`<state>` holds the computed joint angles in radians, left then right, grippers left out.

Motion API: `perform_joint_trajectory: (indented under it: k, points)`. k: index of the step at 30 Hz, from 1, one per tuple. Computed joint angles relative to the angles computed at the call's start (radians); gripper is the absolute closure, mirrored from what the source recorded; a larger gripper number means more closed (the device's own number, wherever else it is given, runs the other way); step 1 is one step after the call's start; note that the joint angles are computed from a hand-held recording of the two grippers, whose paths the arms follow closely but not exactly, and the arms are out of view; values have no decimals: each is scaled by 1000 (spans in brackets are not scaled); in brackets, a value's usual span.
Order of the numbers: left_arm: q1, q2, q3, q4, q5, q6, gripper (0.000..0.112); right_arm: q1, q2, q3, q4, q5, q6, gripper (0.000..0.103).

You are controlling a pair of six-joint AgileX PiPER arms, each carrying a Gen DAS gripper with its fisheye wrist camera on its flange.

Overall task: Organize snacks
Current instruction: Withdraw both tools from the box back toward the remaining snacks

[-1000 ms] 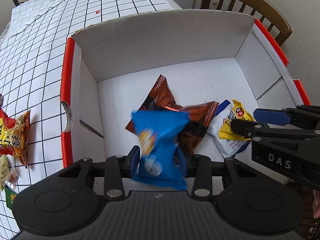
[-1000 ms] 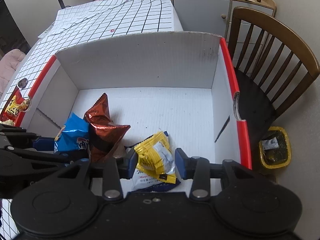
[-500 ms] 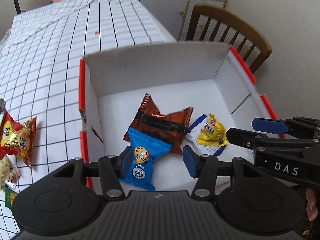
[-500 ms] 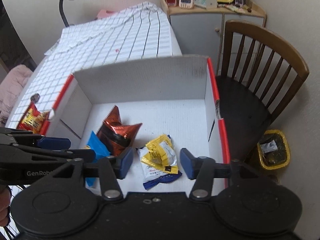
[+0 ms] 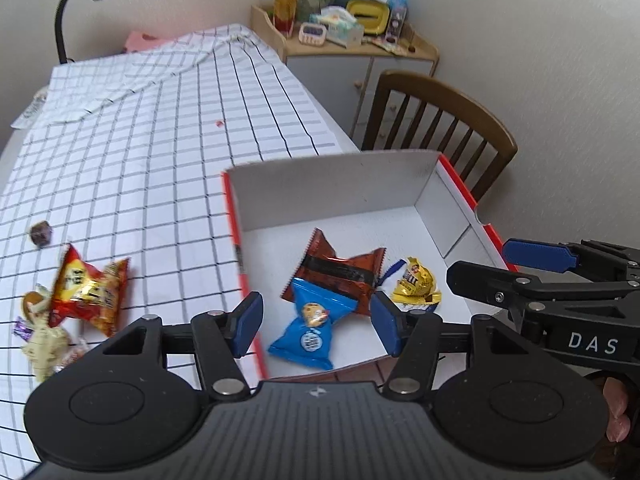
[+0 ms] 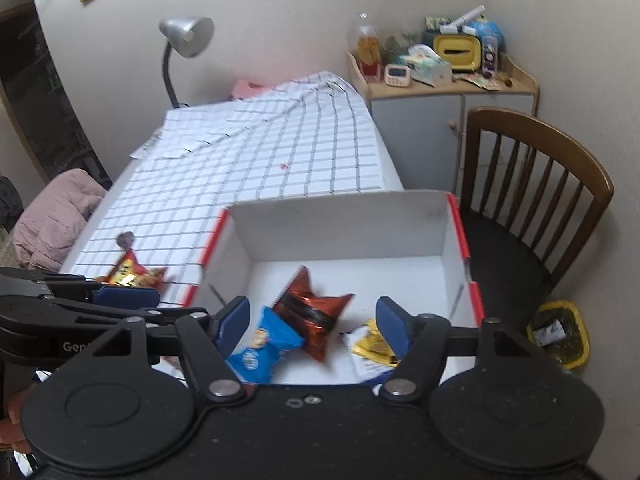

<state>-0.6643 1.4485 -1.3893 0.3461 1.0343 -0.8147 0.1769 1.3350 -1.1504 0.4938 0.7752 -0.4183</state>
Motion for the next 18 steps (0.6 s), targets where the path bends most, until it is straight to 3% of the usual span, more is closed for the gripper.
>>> perform_joint_trajectory:
  k: [5,16,18]
  points:
    - [9,-115,75,29,12,-7,51,95,-66,26,-58,-32,106,24]
    - [114,-368,221,5,47,83,47,395,-124,40,-273,-105,420,20]
    - [154,-412,249,-14,49,118,41,456,-120,40,-323,-120,485,20]
